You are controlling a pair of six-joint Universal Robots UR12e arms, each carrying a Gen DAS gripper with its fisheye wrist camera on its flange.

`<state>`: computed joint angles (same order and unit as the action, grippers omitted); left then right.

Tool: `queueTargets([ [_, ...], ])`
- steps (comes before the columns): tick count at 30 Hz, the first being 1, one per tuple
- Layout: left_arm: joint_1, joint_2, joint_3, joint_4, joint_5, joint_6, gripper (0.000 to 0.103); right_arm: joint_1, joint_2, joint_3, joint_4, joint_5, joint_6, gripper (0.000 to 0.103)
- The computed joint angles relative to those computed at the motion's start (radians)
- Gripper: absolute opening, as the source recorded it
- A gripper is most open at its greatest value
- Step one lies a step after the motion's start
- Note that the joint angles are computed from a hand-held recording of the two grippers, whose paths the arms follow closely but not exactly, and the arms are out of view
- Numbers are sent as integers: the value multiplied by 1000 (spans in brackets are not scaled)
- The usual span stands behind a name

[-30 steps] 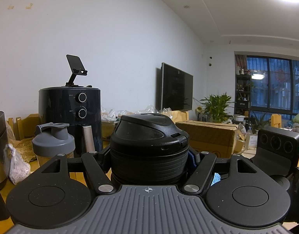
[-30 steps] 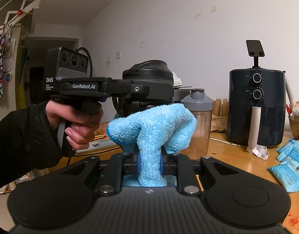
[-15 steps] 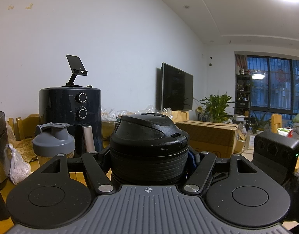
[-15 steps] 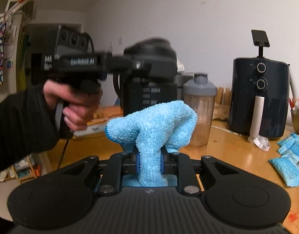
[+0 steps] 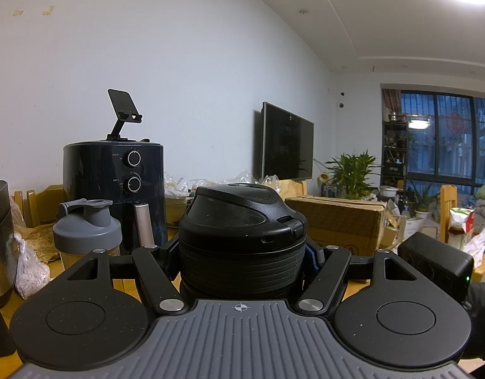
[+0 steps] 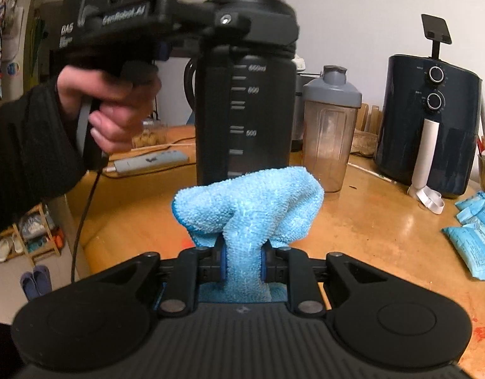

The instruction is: Clean container

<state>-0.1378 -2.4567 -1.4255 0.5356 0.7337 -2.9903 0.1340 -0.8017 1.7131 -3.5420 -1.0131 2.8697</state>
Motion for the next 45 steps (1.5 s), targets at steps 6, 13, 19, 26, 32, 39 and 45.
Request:
queueTargets([
  [6, 3, 0, 0, 1, -2, -2, 68, 7, -5, -3, 65, -26, -43, 11],
  [13, 5, -2, 3, 1, -7, -1, 68, 17, -5, -3, 114, -62, -72, 10],
  [19, 3, -1, 5, -5, -5, 3, 68, 21, -15, -2, 144, -77, -91, 10],
  [26, 2, -3, 10, -6, -4, -3, 68, 19, -14, -4, 144, -72, -80, 10],
  [32, 2, -6, 15, -6, -4, -6, 68, 20, -17, -6, 153, -74, -83, 10],
  [39, 2, -4, 8, -1, -5, -7, 68, 19, -20, -2, 128, -70, -72, 12],
  [45, 2, -2, 5, -1, -5, -6, 68, 13, -31, 4, 67, -50, -40, 12],
])
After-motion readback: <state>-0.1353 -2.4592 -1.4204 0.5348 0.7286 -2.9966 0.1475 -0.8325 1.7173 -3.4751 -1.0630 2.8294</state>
